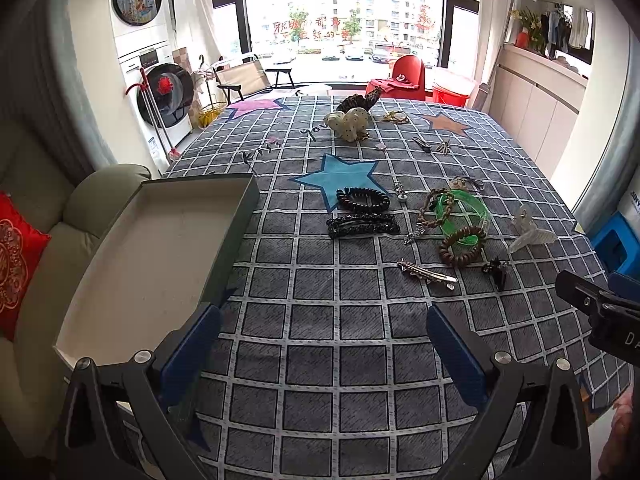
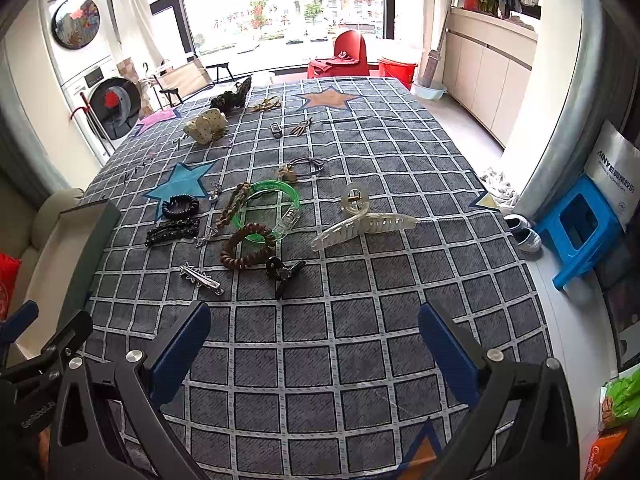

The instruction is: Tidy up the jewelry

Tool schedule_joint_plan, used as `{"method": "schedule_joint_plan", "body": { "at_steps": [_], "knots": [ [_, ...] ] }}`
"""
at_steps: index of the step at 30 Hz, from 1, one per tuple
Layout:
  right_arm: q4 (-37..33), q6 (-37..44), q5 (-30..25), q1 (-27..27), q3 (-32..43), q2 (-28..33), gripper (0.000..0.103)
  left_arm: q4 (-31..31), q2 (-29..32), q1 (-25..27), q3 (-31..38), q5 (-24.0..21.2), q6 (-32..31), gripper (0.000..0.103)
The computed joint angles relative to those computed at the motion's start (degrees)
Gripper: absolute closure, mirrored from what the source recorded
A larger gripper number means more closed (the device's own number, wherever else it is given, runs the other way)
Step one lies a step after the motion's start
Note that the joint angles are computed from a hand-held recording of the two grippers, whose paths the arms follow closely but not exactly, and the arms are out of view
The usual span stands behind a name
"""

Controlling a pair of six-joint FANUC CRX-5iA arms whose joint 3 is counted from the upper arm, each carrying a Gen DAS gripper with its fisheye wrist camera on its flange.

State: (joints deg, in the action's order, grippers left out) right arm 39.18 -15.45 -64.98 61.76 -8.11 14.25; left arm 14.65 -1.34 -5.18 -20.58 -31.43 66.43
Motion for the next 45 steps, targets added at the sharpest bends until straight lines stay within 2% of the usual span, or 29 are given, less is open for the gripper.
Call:
{"method": "schedule_joint_plan", "body": {
  "at_steps": [21, 45],
  "knots": [
    [-0.3, 0.4, 0.3, -0.3, 0.2, 0.3, 0.0, -2.9, 1.5, -0.4, 2.0, -1.3, 3.4, 0.0],
    [0.0, 1.1, 0.5, -0.6, 1.0, 1.1, 0.0, -3.0, 1.4, -0.4, 1.9, -1.2, 3.5, 0.0]
  ]
}}
